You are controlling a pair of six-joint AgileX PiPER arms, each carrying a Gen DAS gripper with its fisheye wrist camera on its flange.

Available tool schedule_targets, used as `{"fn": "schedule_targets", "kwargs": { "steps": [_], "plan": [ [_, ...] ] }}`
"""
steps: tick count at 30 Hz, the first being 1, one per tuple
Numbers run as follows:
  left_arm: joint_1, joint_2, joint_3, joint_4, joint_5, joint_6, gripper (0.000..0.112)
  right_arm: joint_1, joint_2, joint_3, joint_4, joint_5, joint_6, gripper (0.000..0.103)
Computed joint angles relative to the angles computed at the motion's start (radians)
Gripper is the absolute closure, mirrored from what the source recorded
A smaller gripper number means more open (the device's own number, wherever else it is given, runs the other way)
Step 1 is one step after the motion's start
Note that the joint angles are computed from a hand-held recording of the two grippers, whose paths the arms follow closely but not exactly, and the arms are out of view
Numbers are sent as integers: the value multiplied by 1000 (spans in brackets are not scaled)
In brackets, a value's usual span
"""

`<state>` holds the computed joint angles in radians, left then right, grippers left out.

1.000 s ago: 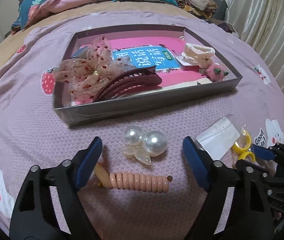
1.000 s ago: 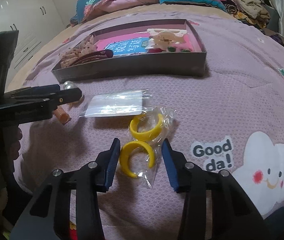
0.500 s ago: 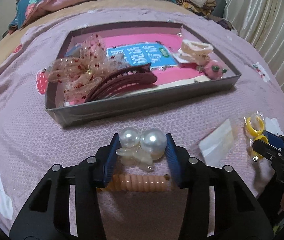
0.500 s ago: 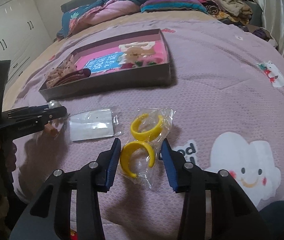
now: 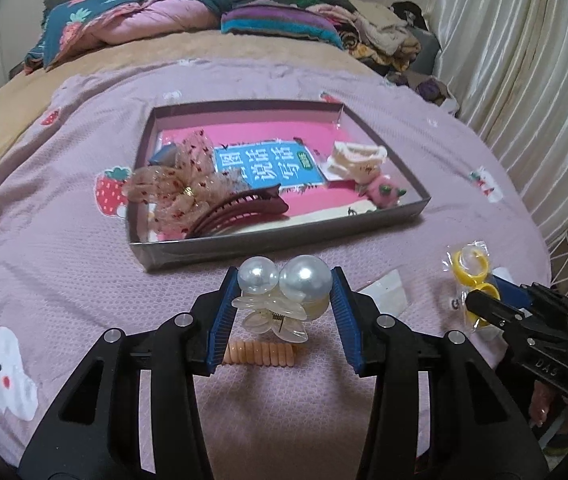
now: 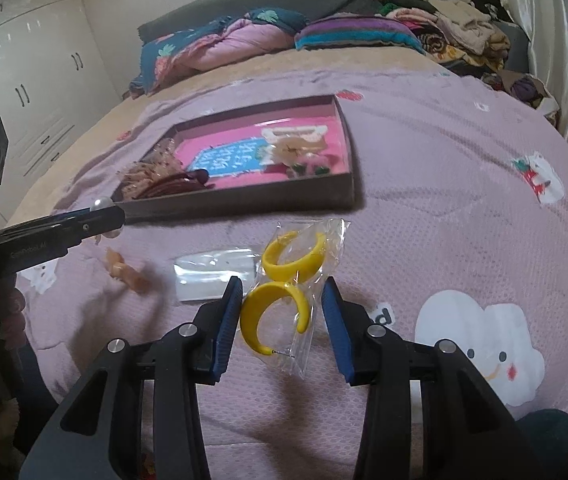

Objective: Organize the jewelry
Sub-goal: 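Carry the pearl clip and rings bag into the tray and open both tools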

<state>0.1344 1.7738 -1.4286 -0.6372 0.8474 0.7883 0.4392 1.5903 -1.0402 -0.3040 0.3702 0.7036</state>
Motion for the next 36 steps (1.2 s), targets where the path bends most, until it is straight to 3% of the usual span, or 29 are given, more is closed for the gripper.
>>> {"fn": "schedule_targets", "kwargs": {
  "steps": [16,19,21,23,26,30,34,36],
  "plan": [
    [95,5,-98,-38,34,-29,75,32,27,-133,27,30,-90,66],
    [102,21,-125,-33,39,-45,75,31,51,-185,58,37,-147,80],
    [104,33,-147,-27,44,-57,75,30,74,-227,63,43,-170,83],
    [102,51,-177,-16,49,-74,75,28,104,-276,63,50,-195,94],
    [99,68,-201,-6,51,-87,75,14,144,-346,94,70,-245,95],
    [96,89,-230,-6,65,-94,75,-16,154,-353,259,79,-392,94],
    [84,110,-242,-3,73,-95,75,-11,164,-295,399,81,-528,68],
    [77,117,-245,1,72,-102,75,6,175,-271,428,80,-562,68]
  ]
}}
